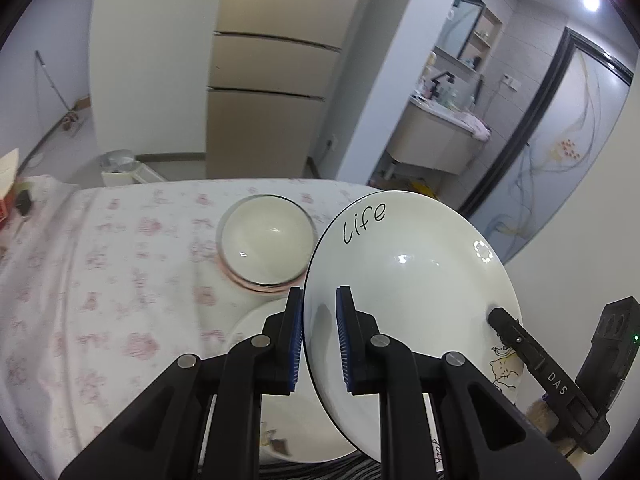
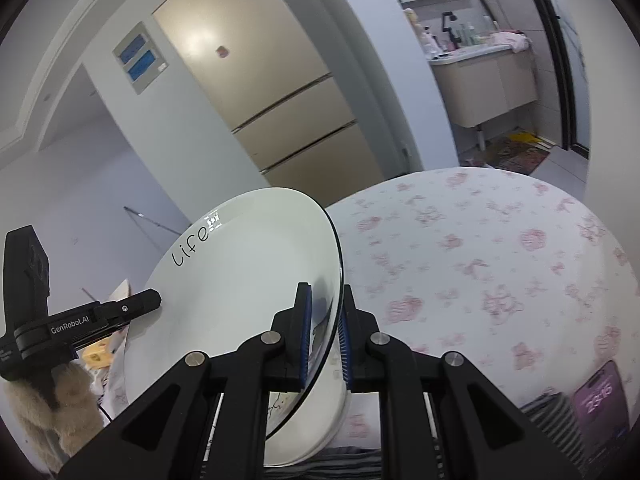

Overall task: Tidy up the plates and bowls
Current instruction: 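Lift the 'life' plate with the left gripper and bring it over the right gripper's plate stack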

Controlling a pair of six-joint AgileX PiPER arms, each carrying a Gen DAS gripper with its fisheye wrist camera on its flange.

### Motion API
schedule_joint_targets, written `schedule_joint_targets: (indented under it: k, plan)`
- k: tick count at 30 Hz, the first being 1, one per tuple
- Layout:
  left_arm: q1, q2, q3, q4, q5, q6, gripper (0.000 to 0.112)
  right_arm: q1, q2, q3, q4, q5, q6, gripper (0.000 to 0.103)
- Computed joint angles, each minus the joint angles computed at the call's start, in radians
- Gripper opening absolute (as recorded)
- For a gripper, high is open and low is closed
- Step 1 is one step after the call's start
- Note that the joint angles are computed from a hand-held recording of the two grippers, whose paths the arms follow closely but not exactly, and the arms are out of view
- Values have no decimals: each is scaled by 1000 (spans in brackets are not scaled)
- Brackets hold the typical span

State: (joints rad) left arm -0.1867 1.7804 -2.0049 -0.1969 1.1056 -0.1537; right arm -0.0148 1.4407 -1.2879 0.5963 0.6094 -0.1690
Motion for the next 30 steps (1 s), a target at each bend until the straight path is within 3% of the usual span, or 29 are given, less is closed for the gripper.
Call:
schedule_joint_targets:
  k: [12, 30]
  plan:
    - [104, -152, 168, -50, -46, 61, 17, 130, -10, -30, -94, -26, 94, 13]
    - [120, -212, 485, -100, -202, 138, 17, 171, 30, 60, -136, -59, 109, 14]
